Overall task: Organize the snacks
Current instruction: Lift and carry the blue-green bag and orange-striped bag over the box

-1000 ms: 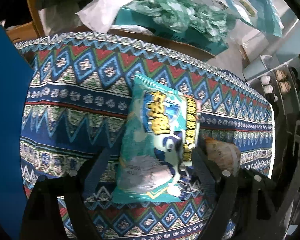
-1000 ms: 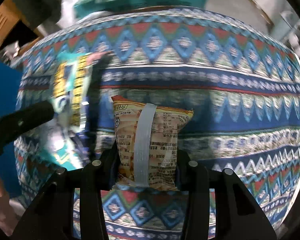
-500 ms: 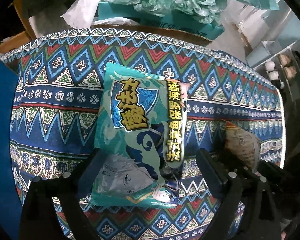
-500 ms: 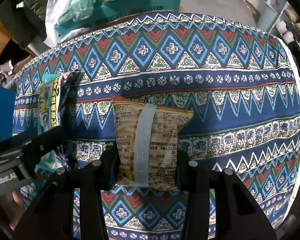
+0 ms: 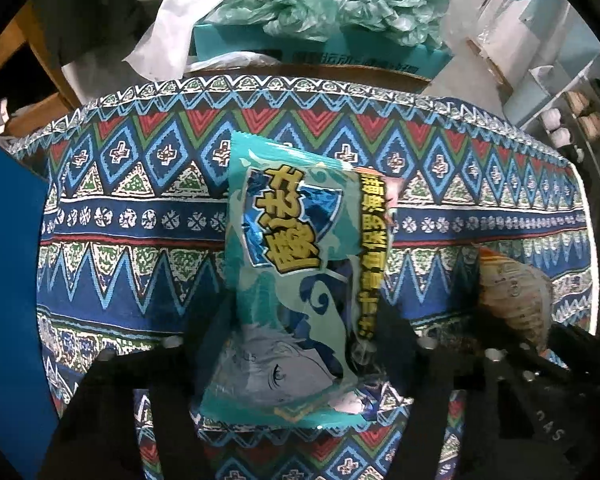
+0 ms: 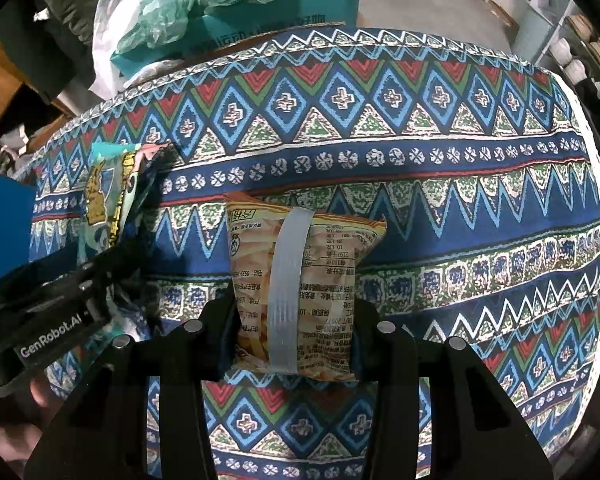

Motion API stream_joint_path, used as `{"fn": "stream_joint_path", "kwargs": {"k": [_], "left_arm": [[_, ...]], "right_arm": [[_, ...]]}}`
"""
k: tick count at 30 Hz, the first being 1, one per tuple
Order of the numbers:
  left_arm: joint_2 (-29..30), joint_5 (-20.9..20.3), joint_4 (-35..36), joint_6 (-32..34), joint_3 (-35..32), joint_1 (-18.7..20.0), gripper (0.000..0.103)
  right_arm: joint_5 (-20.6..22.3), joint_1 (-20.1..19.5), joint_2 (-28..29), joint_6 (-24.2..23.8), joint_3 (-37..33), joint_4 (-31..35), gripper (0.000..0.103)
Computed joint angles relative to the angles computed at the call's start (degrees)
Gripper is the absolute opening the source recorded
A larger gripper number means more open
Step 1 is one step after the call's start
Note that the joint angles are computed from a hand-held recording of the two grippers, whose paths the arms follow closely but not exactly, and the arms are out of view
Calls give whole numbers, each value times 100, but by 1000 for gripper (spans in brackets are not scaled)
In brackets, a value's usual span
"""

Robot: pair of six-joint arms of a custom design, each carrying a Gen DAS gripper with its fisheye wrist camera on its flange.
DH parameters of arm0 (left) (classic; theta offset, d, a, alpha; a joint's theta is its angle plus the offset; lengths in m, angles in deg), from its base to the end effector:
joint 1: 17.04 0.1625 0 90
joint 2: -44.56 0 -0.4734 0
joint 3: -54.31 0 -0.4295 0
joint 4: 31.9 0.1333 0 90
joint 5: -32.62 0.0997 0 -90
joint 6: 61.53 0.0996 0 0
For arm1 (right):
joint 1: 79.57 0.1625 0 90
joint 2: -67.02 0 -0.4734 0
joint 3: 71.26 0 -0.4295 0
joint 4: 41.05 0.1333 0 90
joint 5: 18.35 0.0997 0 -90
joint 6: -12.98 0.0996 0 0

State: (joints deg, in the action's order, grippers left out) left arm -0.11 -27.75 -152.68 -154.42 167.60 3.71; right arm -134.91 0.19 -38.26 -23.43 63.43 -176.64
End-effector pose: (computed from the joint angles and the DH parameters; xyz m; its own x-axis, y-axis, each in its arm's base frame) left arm -0.4205 -0.3545 -0.0342 -0.7363 -0.3258 -0.5930 -0.0615 0.9050 -0.4209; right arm 0.0216 -0.3799 0.3505 -0.7919 -0.3343 0.5110 -0.3719 0.9278 0.0306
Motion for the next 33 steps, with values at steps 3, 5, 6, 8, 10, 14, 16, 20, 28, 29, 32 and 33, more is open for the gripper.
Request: {"fn": "stream_joint_path", "kwargs": {"k": [3,5,6,8,10,14,16,20,28,29,32,33], "left_arm": [[-83,-33,-156,-74,89,-29,61],[-155,-43,-253,-76,180,-52,61],[-177,-36,-292,-87,216,-73,61],[-243,-38,-300,-134,279,-135,61],[-321,-21,-279,-179,330,-224,61],[-478,45,-134,-253,373,-371,61],[-576,87,-16,-318,392,-468,61],[-748,178,213,-423,409,-648,61],[-1184,281,752,-837,425,-1013,61],[-1249,291,817,-897,429,-1062,61],[-1441,313,1003,-1113,452,-1171,61],[-1531,327,1097,-1207,461,-1223,61]], "right_arm": [[15,57,-70,9,48,23,42],[21,119,-109,30,89,26,42],[30,134,-149,13,110,32,42],[47,179,-213,6,147,45,42],[59,233,-312,2,180,78,42],[111,320,-475,13,182,184,42],[137,394,-554,88,163,270,42],[124,585,-621,209,109,352,42],[161,1178,-749,675,-47,711,42],[178,1247,-776,716,-61,768,42],[218,1558,-773,888,-138,920,42],[234,1645,-766,933,-167,966,42]]}}
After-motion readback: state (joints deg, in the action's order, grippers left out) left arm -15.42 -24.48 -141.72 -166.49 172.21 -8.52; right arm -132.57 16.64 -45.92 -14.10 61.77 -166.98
